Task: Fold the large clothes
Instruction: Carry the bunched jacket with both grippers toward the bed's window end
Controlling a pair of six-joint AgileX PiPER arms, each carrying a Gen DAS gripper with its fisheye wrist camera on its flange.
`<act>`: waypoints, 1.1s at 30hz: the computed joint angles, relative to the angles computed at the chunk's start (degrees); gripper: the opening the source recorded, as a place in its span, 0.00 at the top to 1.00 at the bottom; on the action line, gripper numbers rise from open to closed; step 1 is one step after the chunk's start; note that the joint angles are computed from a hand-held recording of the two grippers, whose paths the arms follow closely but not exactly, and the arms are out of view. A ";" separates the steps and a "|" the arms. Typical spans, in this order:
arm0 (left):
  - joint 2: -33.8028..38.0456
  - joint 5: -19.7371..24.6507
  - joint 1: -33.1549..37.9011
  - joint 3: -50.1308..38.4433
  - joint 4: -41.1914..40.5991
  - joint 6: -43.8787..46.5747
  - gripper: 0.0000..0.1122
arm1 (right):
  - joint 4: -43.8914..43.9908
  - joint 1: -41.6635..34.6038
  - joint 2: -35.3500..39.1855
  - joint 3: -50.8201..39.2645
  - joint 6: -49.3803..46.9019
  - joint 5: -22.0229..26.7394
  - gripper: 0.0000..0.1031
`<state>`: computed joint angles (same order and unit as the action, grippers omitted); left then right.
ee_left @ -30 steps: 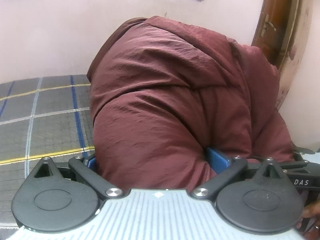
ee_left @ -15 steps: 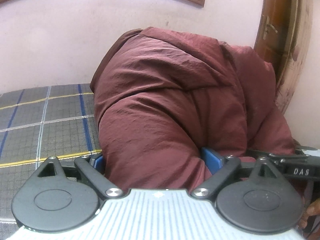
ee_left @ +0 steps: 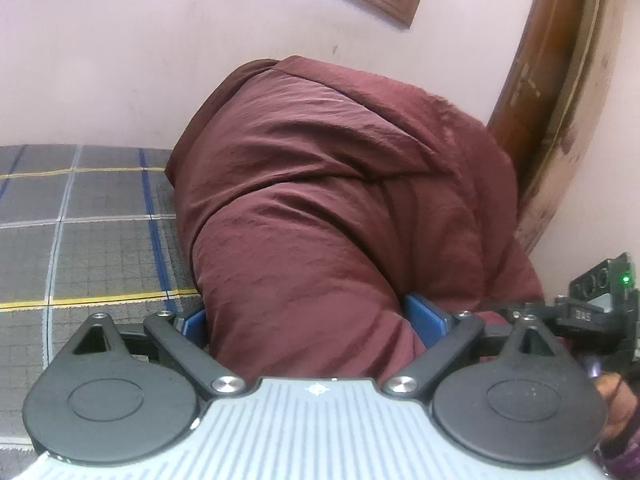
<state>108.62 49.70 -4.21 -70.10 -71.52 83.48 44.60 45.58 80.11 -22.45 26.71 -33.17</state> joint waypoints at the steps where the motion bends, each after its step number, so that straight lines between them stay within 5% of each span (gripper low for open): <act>1: -0.29 -0.04 0.30 0.55 -0.90 1.50 0.18 | -1.97 0.05 0.31 0.41 1.22 -1.36 0.22; 8: -6.23 -3.33 1.43 5.78 -5.76 5.97 0.20 | 16.08 6.97 0.74 -5.88 -20.97 -3.81 0.36; 15: -9.13 -0.86 9.02 4.01 -3.32 1.54 0.20 | 12.48 6.04 7.08 -15.94 -26.11 -1.69 0.36; 22: -8.78 3.22 22.13 -3.60 0.43 -2.61 0.20 | 0.24 2.66 18.85 -34.34 -22.96 6.43 0.36; 30: 0.06 5.21 32.18 -19.03 6.48 -10.76 0.20 | -8.93 0.31 37.49 -62.27 -19.20 18.59 0.36; 33: 4.00 5.02 34.83 -22.98 7.93 -12.32 0.20 | 0.22 0.08 45.64 -74.92 -29.13 24.77 0.36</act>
<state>112.61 54.72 30.62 -93.08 -63.60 71.15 44.81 45.66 125.75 -97.38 -2.42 -8.40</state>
